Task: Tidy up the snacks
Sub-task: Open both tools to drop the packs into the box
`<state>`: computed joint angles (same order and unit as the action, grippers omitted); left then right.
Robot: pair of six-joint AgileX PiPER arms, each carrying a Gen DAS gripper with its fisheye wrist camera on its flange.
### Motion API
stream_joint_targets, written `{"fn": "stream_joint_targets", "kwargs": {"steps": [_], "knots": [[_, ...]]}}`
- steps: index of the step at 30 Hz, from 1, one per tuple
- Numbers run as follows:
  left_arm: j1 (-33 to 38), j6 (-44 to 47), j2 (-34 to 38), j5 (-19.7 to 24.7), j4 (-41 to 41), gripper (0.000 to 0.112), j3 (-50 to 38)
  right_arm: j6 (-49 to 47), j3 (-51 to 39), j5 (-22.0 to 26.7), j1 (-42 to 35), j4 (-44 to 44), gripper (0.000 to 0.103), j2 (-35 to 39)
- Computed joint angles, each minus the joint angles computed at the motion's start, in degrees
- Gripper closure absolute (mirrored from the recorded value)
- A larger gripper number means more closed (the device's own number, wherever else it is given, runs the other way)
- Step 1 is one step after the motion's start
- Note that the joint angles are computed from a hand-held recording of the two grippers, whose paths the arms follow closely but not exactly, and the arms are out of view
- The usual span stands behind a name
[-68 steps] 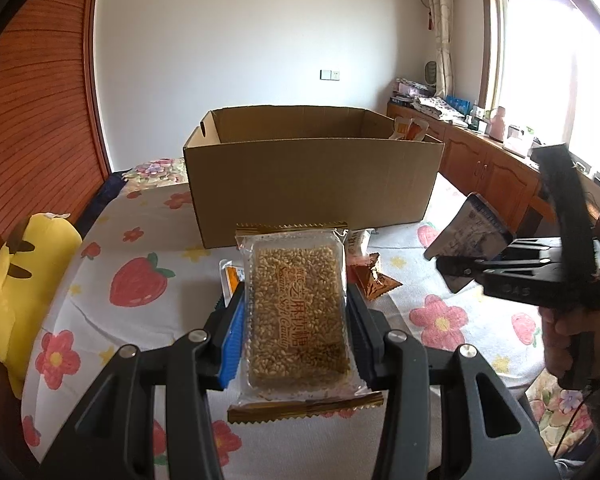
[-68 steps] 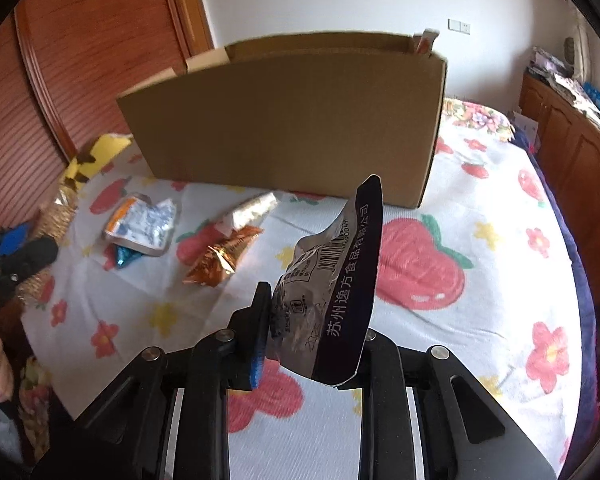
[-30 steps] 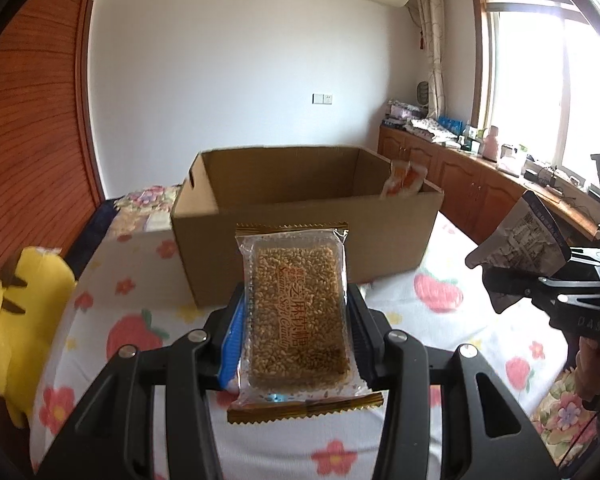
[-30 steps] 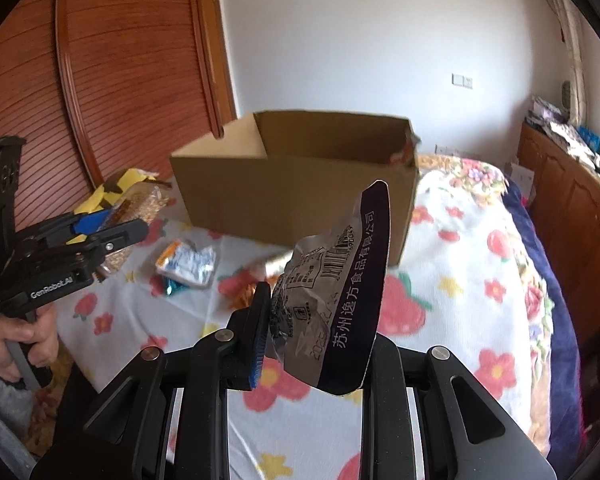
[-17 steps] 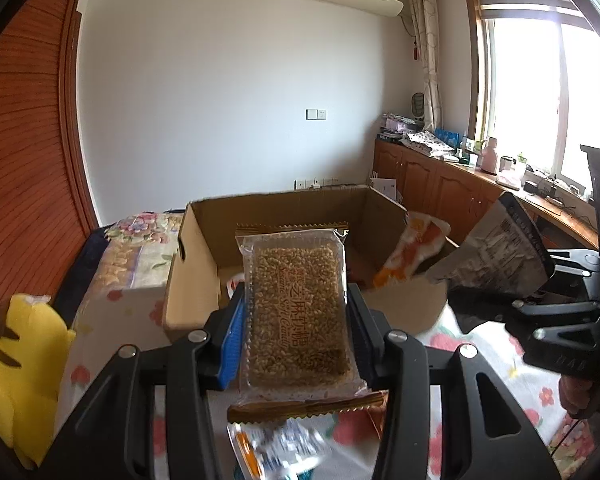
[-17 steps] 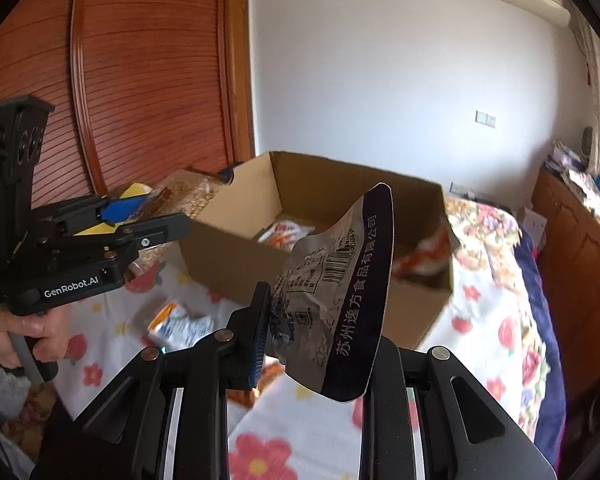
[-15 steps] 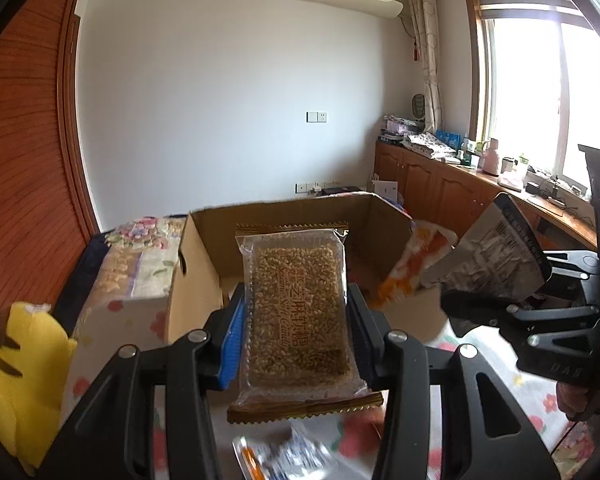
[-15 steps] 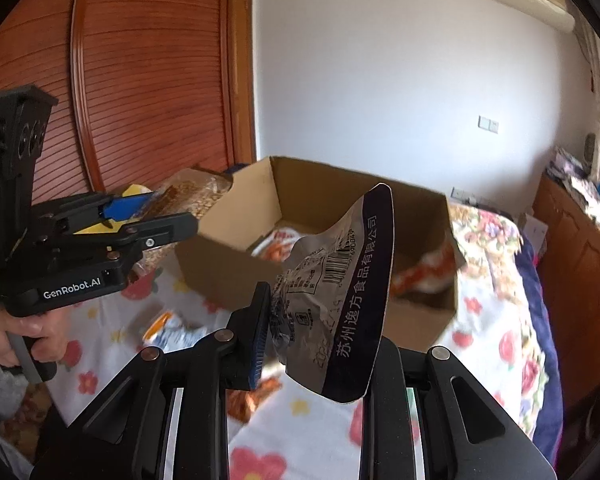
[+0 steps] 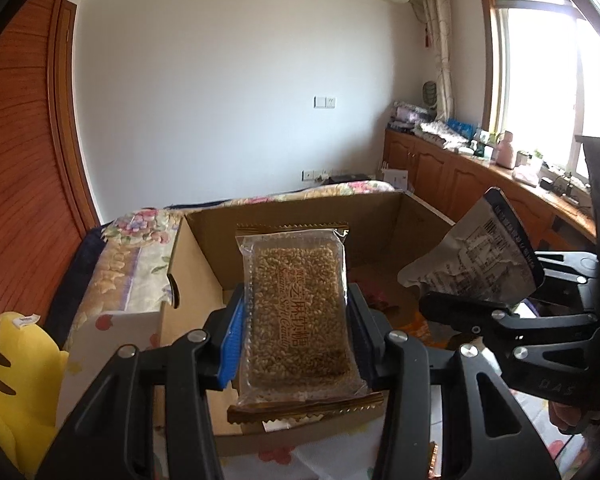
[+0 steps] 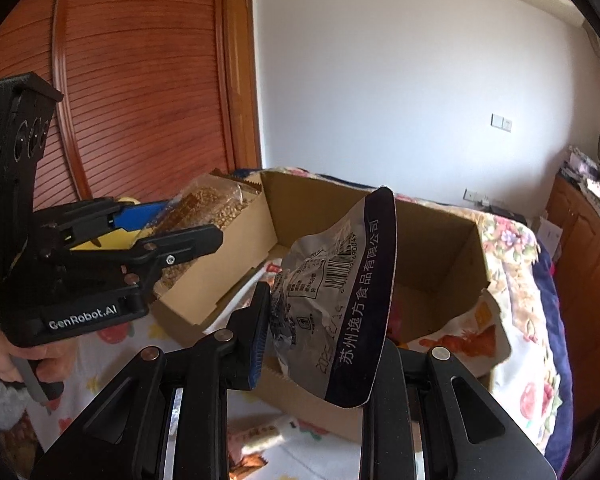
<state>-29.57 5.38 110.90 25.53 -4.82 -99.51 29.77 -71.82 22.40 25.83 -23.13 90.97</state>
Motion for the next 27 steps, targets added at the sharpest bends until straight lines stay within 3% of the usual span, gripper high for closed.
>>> {"fn": "stream_joint_targets", "kwargs": {"steps": [15, 27], "knots": [[-1.13, -3.66, 0.98, -1.3, 3.46, 0.055, 0.87, -6.63, -5.53, 2.28, -1.79, 7.14, 0.077, 5.39], [-1.02, -4.31, -7.31, -5.45, 5.39, 0.054, 11.67, -1.33, -1.4, 2.7, 0.6, 2.36, 0.074, -0.34]]}}
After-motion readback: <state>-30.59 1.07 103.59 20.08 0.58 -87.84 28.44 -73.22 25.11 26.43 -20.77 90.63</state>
